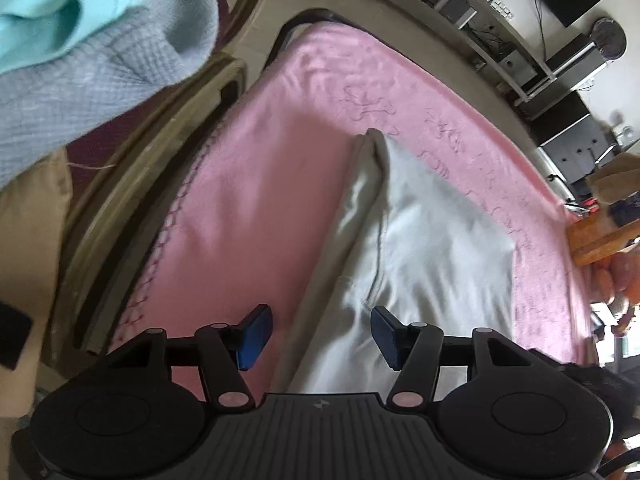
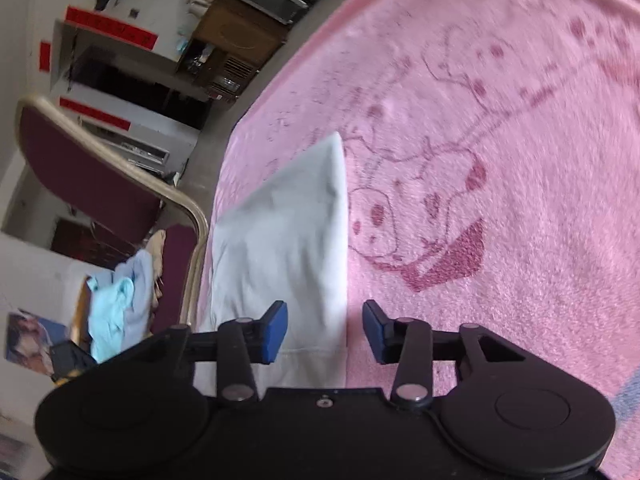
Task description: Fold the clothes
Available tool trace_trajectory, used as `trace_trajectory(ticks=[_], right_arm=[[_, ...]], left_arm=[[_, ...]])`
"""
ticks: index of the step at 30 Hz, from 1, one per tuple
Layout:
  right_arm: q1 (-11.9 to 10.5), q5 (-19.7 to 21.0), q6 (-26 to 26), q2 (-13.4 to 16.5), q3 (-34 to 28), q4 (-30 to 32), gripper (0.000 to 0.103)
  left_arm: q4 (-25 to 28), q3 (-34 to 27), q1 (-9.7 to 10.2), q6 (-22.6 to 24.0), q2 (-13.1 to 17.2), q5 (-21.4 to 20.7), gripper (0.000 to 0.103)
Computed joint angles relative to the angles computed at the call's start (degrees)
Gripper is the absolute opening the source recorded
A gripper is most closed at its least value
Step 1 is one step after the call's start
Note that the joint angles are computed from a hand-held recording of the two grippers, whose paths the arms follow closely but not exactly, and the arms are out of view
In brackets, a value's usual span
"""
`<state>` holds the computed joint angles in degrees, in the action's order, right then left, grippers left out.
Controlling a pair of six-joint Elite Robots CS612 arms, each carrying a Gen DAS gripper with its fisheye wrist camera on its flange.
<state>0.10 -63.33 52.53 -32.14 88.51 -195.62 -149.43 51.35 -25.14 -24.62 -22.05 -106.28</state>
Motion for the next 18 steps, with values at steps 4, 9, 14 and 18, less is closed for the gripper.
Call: trace_trajectory(ticks=[4,9,14,18], right_arm=[[-0.47,3.47,1.43,1.25,-1.42,0.37,0.027],[-0.6,4.43,3.47,2.52,-2.81,-1.36,0.027],[-0.25,2.73,6.69,4.28,-4.23,-5.88,0.027],[-0.3,5.2,5.87,5.27,-5.86,-5.78,0.027]], left_arm=[[1.53,-2.61,0.28,1.24,1.36,-3.04,0.053],[3.58,-7.46,0.45,2.92,3.88,-5.52,0.052],[3.02,-10.53,0.72,1.14,5.94,-8.02,0.051],[3.48,-9.69,0.0,4.62,5.26,-7.21,0.046]])
